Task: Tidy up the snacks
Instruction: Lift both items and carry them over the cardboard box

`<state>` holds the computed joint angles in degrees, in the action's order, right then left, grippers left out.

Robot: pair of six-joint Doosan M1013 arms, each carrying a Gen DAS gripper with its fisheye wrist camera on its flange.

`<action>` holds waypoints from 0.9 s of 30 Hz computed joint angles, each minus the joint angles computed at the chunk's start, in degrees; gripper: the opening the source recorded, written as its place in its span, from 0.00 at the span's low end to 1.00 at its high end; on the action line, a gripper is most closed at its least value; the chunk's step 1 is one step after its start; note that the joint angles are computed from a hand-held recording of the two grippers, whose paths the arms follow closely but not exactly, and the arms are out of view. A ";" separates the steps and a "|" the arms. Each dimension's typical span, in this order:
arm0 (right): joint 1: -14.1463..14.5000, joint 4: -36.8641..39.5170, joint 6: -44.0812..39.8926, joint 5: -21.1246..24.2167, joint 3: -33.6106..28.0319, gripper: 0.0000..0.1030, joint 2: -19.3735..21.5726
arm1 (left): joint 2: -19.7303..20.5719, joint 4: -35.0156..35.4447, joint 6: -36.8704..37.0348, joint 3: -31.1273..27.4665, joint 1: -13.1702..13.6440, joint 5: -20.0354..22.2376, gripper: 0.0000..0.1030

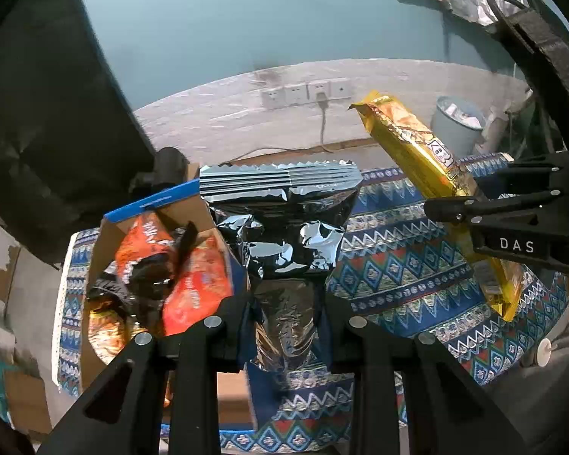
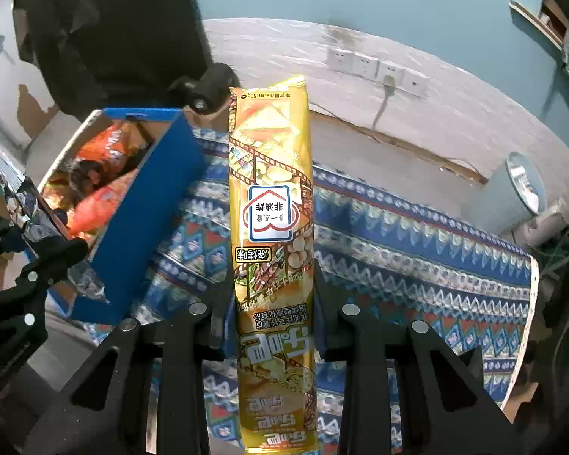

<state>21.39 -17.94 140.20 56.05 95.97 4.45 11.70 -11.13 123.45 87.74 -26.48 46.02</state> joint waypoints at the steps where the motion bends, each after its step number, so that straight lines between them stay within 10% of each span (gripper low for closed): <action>1: 0.09 0.14 -0.21 -0.11 -0.41 0.29 0.24 | 0.06 -0.32 0.11 -0.20 0.35 0.05 0.28; 27: 1.93 8.41 -9.58 0.79 -18.49 0.29 13.65 | 6.02 -2.07 -7.05 -7.98 10.32 3.00 0.28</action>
